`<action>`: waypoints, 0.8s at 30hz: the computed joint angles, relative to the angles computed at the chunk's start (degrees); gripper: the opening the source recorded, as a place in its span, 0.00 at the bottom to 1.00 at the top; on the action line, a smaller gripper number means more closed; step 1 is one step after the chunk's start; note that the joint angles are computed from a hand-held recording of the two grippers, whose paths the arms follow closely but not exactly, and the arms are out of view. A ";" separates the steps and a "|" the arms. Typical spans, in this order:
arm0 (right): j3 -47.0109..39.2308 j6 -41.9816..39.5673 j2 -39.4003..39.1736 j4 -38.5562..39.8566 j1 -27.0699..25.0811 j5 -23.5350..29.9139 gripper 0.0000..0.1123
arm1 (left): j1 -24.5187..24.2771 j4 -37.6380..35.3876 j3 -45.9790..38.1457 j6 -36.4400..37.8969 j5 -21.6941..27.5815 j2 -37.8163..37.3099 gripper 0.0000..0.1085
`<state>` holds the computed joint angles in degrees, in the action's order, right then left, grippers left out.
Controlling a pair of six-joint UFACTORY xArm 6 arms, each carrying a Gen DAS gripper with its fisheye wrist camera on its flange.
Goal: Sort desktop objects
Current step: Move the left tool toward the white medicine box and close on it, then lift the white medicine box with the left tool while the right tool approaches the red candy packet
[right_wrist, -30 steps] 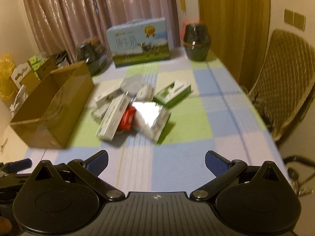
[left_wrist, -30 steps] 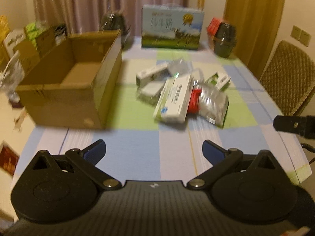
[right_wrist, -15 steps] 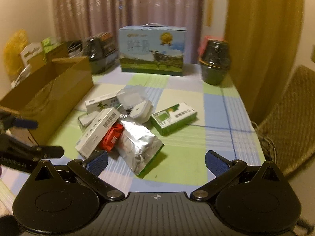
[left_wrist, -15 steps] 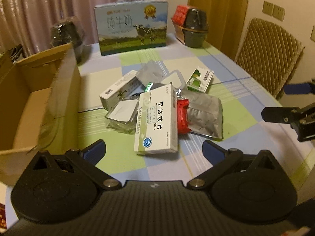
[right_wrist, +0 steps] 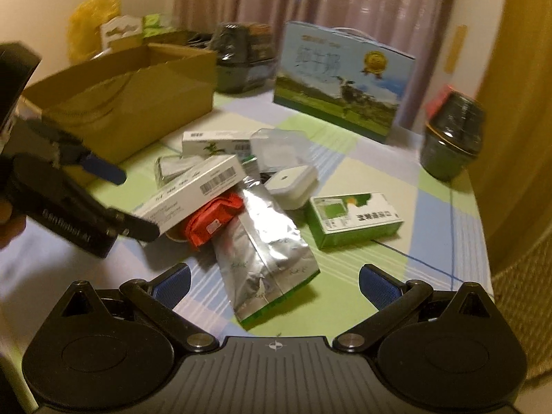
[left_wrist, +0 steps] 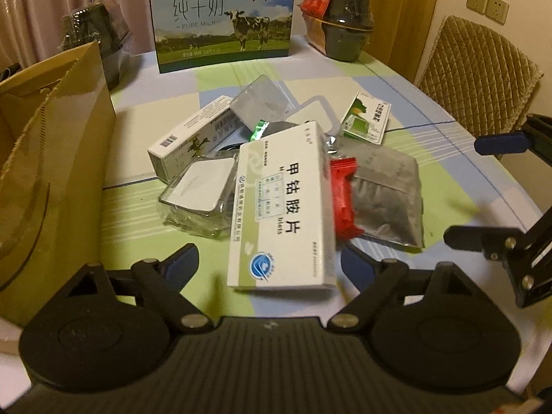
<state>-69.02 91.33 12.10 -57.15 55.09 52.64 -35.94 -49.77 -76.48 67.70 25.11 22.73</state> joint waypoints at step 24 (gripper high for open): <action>-2.10 -13.65 6.18 -0.43 -5.74 -7.34 0.90 | -0.69 2.13 -2.73 2.55 0.98 2.56 0.63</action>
<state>-71.13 77.69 18.28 -57.58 49.34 45.30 -36.63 -47.64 -79.21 70.24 26.09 25.30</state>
